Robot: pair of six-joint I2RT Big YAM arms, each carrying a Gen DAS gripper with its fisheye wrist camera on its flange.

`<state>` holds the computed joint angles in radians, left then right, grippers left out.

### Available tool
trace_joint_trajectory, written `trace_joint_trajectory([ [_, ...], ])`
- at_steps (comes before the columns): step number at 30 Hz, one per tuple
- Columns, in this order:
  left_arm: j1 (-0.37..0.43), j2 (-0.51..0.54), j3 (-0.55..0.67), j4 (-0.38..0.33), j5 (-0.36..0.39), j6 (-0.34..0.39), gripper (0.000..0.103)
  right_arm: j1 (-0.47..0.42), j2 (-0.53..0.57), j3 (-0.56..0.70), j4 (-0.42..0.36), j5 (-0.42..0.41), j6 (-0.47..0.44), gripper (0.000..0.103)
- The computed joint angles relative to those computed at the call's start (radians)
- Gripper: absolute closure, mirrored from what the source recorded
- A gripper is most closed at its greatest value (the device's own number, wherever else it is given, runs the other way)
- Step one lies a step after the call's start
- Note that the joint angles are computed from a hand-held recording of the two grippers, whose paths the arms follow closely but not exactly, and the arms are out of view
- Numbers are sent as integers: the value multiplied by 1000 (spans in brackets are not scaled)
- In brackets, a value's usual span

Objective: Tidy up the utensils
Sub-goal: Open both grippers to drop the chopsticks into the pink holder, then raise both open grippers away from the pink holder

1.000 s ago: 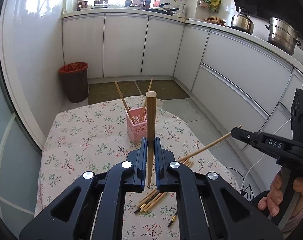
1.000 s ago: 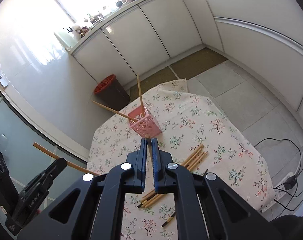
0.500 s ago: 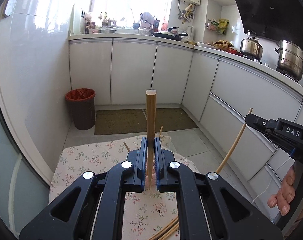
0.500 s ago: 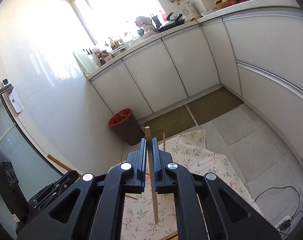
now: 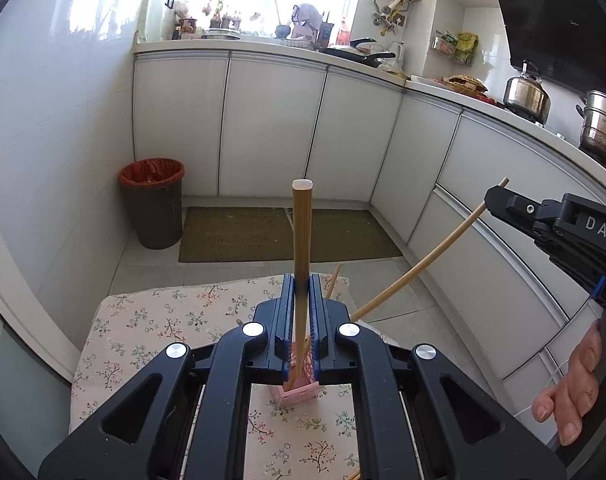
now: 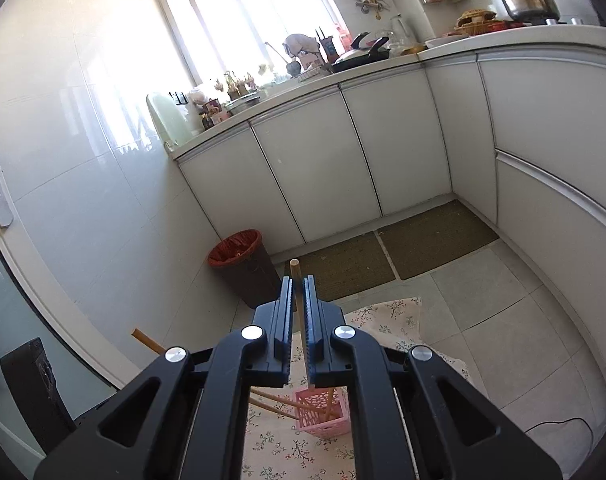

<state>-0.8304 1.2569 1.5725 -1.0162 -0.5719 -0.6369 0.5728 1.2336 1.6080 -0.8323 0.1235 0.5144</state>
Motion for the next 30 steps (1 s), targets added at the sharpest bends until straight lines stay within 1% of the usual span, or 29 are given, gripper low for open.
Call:
trace_joint_trajectory([
  [4, 28, 16, -21, 17, 35, -3, 96, -14, 33, -29, 24, -21, 14, 97],
  [6, 39, 33, -26, 25, 56, -3, 96, -12, 40, -61, 56, -31, 9, 97],
  [7, 42, 35, -39, 41, 65, -2, 95, -13, 44, -72, 62, -38, 4, 94],
  [9, 39, 30, -64, 60, 54, -7, 90, -18, 45, -91, 62, -57, 14, 93],
  [10, 38, 28, -66, 59, 40, -10, 73, -21, 39, -103, 65, -58, 24, 89],
  [11, 30, 23, -70, 58, 8, -21, 48, -21, 27, -118, 72, -52, 29, 85],
  [13, -1, 2, -81, 68, -94, -37, 27, -20, -4, -146, 85, -26, 40, 56],
  [14, -19, -9, -85, 76, -135, -37, 22, -18, -21, -158, 88, -14, 47, 54],
  [15, -37, -16, -80, 67, -172, -43, 20, -15, -37, -168, 82, 3, 46, 54],
  [17, -68, -20, -59, 28, -230, -67, 12, -5, -74, -187, 64, 40, 47, 52],
  [19, -106, -26, -44, -4, -290, -93, 7, 5, -118, -212, 48, 72, 59, 45],
  [20, -126, -27, -35, -24, -316, -107, 7, 12, -136, -219, 36, 93, 63, 43],
  [22, -159, -18, -4, -87, -359, -150, 7, 26, -172, -233, 13, 131, 65, 37],
  [24, -190, -14, 20, -141, -381, -194, 7, 39, -209, -248, -10, 163, 76, 31],
  [27, -232, -8, 45, -227, -417, -277, 7, 57, -264, -271, -33, 211, 100, 18],
  [28, -244, -5, 54, -256, -425, -308, 7, 64, -281, -277, -42, 224, 107, 16],
  [30, -263, -6, 63, -286, -423, -346, 7, 71, -305, -283, -64, 236, 120, 13],
])
